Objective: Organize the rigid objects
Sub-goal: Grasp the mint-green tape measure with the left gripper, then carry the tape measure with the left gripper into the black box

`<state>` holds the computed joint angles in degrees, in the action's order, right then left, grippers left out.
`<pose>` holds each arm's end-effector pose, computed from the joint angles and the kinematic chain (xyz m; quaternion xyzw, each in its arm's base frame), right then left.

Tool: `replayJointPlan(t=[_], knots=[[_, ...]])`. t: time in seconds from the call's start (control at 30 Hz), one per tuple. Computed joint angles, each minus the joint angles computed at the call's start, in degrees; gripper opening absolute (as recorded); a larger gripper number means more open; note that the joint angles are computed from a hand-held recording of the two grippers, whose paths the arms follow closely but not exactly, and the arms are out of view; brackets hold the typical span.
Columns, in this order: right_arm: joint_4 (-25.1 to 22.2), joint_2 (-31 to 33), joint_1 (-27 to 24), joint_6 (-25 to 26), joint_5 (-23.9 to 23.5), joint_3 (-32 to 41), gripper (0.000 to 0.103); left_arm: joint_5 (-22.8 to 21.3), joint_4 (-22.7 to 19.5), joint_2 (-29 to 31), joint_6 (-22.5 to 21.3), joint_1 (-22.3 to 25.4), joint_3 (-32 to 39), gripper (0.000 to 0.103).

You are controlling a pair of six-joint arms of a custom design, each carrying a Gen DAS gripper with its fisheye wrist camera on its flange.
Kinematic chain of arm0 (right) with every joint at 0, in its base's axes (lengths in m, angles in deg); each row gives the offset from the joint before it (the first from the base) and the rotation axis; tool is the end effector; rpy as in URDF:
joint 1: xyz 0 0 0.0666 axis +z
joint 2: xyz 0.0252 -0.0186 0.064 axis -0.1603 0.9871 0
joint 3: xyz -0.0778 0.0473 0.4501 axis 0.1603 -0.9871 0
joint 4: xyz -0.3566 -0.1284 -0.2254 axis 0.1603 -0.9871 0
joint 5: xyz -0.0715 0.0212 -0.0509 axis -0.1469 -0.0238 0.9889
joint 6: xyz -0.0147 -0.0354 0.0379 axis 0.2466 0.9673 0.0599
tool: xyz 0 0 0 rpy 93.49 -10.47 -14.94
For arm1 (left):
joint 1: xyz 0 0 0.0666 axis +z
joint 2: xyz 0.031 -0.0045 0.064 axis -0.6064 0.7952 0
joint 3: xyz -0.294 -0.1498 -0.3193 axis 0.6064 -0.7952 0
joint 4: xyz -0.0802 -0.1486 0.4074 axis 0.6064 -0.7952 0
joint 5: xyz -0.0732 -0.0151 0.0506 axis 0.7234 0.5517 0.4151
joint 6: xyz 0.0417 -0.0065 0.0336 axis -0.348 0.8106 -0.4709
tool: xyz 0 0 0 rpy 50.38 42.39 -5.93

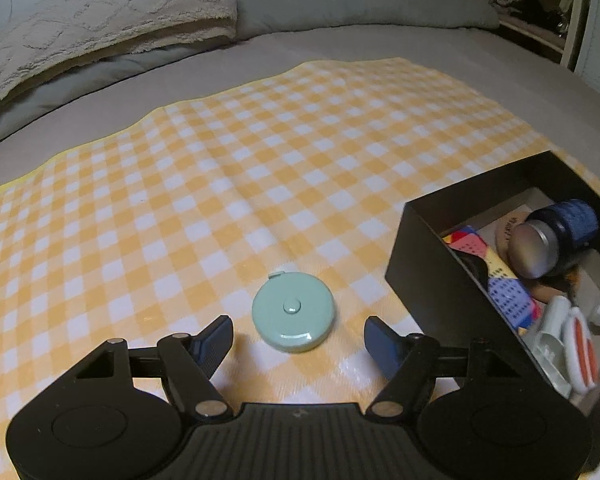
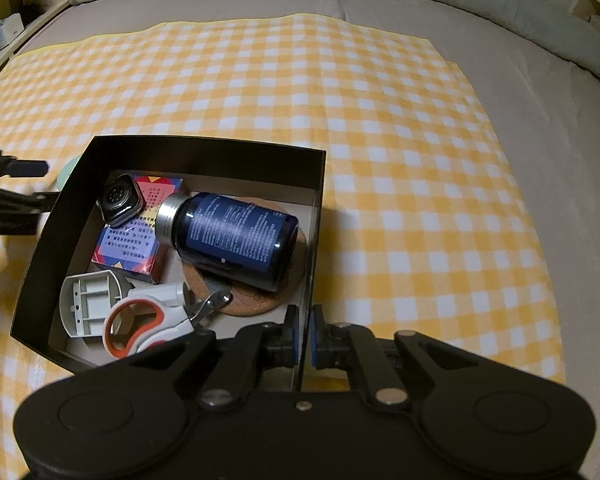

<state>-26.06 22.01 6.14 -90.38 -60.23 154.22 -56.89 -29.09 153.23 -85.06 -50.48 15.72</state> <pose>0.5693 0.1521 0.3499 -0.0937 0.9711 -0.0164 0.2191 0.6070 -0.1434 0.2788 0.1721 0.9298 -0.0329 0.3236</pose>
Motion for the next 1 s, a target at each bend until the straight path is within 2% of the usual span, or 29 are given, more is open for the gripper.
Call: replayJointPlan(t=[0.1, 0.2, 0.27, 0.33, 0.37, 0.57, 0.7, 0.87, 1.0], knots=[[-0.1, 0.1, -0.1, 0.5, -0.3, -0.1, 0.006, -3.0, -0.4, 1.7, 0.8, -0.6, 1.4, 0.073], [-0.5, 0.4, -0.1, 0.9, -0.6, 0.0, 0.006, -3.7, -0.2, 2.6, 2.2, -0.5, 2.2, 0.073], [-0.6, 0.5, -0.1, 1.0, -0.7, 0.0, 0.006, -3.7, -0.2, 3.0, 3.3, -0.4, 2.6, 0.067], [-0.7, 0.6, -0.2, 1.1, -0.8, 0.1, 0.006, -3.3, -0.2, 3.1, 3.6, -0.3, 2.7, 0.052], [-0.7, 0.7, -0.2, 1.1, -0.7, 0.1, 0.006, -2.9, -0.3, 3.1, 3.7, -0.3, 2.7, 0.051], [-0.7, 0.8, -0.2, 1.2, -0.5, 0.2, 0.005, -4.2, -0.9, 2.8, 4.3, -0.6, 3.2, 0.051], [-0.4, 0.8, -0.2, 0.9, -0.5, 0.2, 0.005, -6.1, 2.1, 0.5, 4.9, -0.7, 1.3, 0.051], [0.3, 0.3, -0.2, -0.2, -0.4, 0.3, 0.004, -3.6, 5.7, -3.7, 4.5, -1.5, -1.1, 0.051], [0.4, 0.0, 0.1, -0.2, 0.3, 0.2, 0.004, 1.7, 6.0, -7.0, 3.6, -2.6, -2.5, 0.051]])
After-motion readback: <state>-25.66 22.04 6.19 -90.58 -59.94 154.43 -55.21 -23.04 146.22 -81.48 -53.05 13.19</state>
